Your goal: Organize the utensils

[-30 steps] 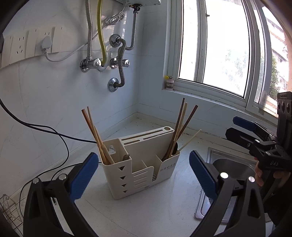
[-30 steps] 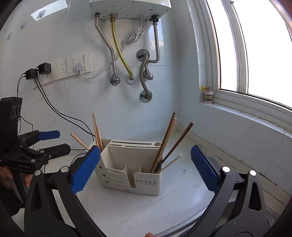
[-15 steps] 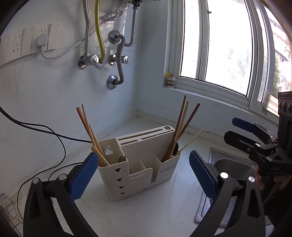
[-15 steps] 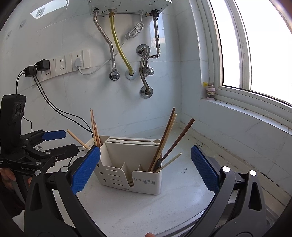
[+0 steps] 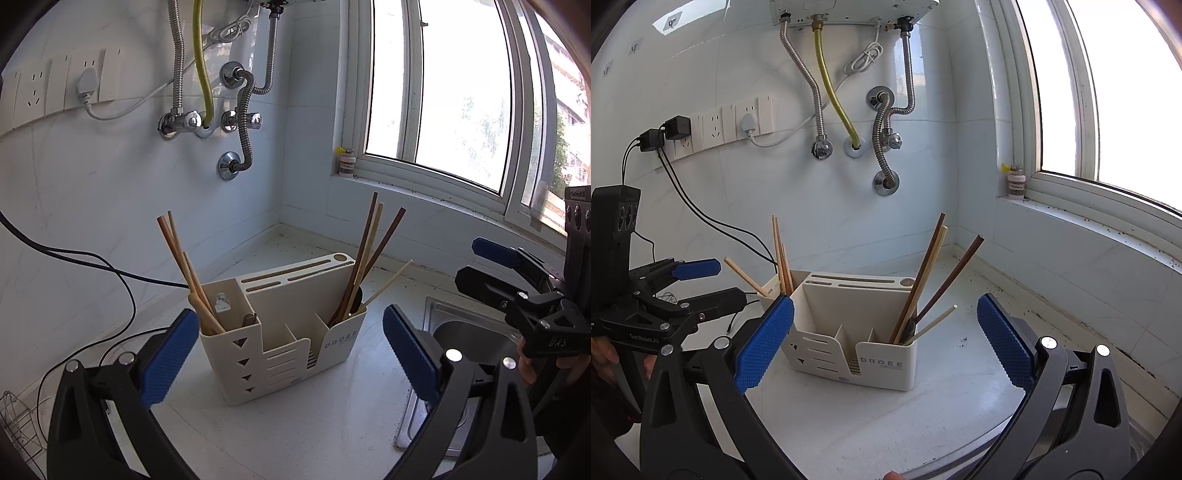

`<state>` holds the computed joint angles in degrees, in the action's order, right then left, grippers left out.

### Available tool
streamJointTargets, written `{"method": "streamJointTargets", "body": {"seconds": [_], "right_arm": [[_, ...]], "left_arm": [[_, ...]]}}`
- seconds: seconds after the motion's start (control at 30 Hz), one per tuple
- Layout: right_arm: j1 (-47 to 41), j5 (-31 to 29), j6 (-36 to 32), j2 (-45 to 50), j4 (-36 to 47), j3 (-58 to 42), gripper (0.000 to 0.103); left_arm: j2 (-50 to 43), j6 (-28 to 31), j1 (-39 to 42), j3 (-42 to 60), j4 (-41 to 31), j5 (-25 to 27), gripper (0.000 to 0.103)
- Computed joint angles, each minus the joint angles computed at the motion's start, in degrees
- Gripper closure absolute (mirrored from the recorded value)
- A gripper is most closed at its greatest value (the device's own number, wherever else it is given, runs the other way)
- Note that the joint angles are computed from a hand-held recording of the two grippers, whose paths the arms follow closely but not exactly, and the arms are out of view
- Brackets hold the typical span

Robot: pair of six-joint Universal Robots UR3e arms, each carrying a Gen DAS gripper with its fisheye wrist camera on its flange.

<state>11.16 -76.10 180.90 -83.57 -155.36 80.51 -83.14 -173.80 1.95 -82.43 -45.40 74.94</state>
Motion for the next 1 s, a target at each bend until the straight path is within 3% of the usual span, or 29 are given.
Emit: {"method": "streamJointTargets", "body": {"seconds": [1.0], "right_arm": [[-0.5, 0.6, -0.4, -1.6, 0.2, 1.5, 0.008]], "left_arm": [[0.3, 0.9, 0.1, 0.0, -0.3, -0.1, 0.005]]}}
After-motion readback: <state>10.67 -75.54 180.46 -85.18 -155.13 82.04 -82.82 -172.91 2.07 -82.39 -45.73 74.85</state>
